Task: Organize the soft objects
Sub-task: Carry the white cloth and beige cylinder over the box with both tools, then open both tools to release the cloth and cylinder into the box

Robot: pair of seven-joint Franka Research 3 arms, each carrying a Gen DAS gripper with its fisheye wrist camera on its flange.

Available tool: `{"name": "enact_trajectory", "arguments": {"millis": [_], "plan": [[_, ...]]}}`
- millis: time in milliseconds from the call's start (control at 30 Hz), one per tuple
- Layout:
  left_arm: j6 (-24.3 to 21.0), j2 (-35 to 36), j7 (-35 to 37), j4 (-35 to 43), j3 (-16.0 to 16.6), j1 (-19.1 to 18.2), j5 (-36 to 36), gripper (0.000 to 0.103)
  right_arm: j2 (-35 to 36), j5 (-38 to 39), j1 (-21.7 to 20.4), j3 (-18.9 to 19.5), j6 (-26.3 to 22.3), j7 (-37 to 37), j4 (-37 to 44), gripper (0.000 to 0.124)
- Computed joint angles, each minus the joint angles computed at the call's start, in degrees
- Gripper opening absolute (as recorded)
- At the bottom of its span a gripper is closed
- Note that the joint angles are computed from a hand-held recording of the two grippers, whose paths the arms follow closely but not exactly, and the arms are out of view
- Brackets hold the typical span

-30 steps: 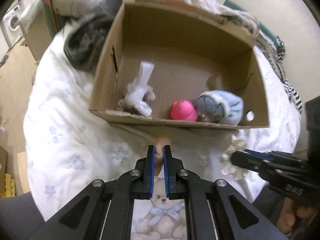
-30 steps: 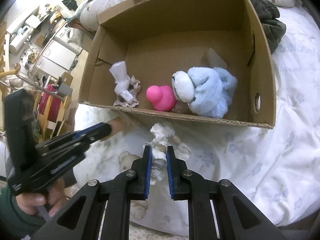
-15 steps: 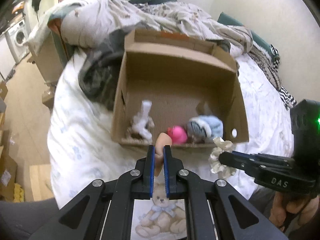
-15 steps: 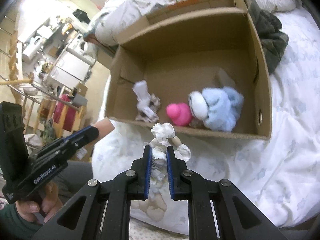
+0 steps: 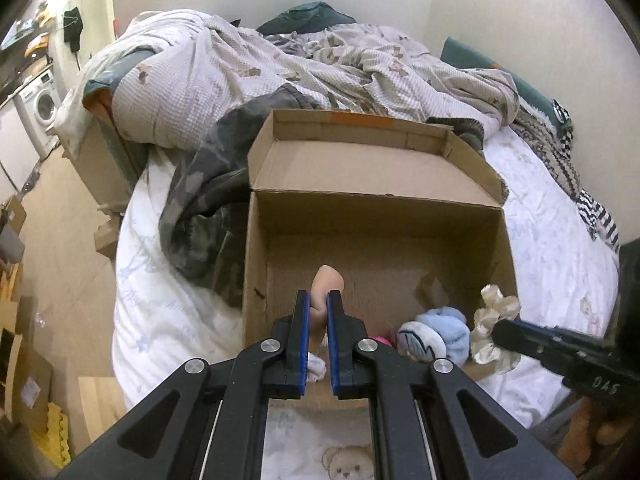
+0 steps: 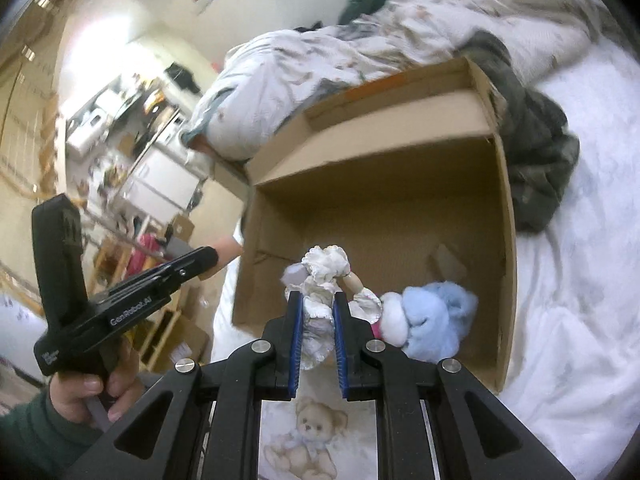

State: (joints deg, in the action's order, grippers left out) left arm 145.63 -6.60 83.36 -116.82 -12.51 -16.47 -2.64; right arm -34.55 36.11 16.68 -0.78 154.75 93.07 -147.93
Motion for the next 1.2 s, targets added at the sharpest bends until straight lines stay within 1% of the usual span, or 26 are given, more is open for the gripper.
{"name": "enact_trajectory", "arguments": {"millis": [67, 167, 233, 267, 333, 633, 900, 1000, 1100, 1133, 1167, 1200], "plan": [[1.77, 0.75, 0.25, -0.81, -0.13, -0.08, 0.09, 0.008, 1.36, -0.46, -0.93, 0.93, 0.57, 1.94, -0.35, 0.016], [4.24, 1.57, 0.09, -2.97, -0.41, -0.09, 1.02, 0.008, 3.16, -3.48, -2.08, 2.48, 0.24, 3.49, 0.44, 0.016], [3.48, 2.27, -2.72, -3.39, -0.94, 0.24, 4.41, 0.008, 4.17, -4.55, -1.98, 2.58, -0.17, 3.83, 0.94, 0.016], [3.1, 2.5, -3.36, -3.4, -0.98, 0.25, 4.77, 0.008, 4.56, -4.93, -1.91, 2.62, -0.27, 3.98, 1.08, 0.016], [2.65, 3.01, -2.36, -3.15, -0.89, 0.05, 3.64, 0.008, 5.67, -5.52, -1.66, 2.43, -0.49, 3.81, 1.65, 0.016], [3.71, 3.89, -1.67, -2.74, -1.34, -0.18, 4.52, 0.008, 9.1, -5.11, -0.55, 2.02, -0.58, 2.17, 3.37, 0.016], [4.18, 4.43, -1.82, -2.45, -1.48, -0.39, 3.87, 0.008, 9.03, -4.8, -1.16, 2.13, -0.3, 3.16, 3.24, 0.016], [4.6, 4.32, -2.11, -2.63, -1.56, -0.38, 4.55, 0.01, 8.46, -4.75, -1.32, 2.08, -0.02, 3.74, 2.73, 0.016], [4.56, 4.15, -3.2, -2.73, -1.75, -0.44, 6.93, 0.021, 8.33, -5.27, -1.68, 2.31, 0.21, 4.33, 2.61, 0.016], [4.64, 4.04, -3.51, -2.83, -1.77, -0.46, 7.37, 0.029, 8.11, -5.47, -1.78, 2.37, 0.18, 4.56, 2.46, 0.017], [4.74, 3.9, -4.37, -2.95, -1.81, -0.43, 8.21, 0.042, 8.07, -5.79, -1.97, 2.49, 0.12, 4.92, 2.43, 0.017], [5.23, 3.62, -5.62, -3.26, -1.83, -0.35, 9.3, 0.05, 8.09, -6.07, -2.11, 2.58, 0.09, 5.24, 2.44, 0.017]]}}
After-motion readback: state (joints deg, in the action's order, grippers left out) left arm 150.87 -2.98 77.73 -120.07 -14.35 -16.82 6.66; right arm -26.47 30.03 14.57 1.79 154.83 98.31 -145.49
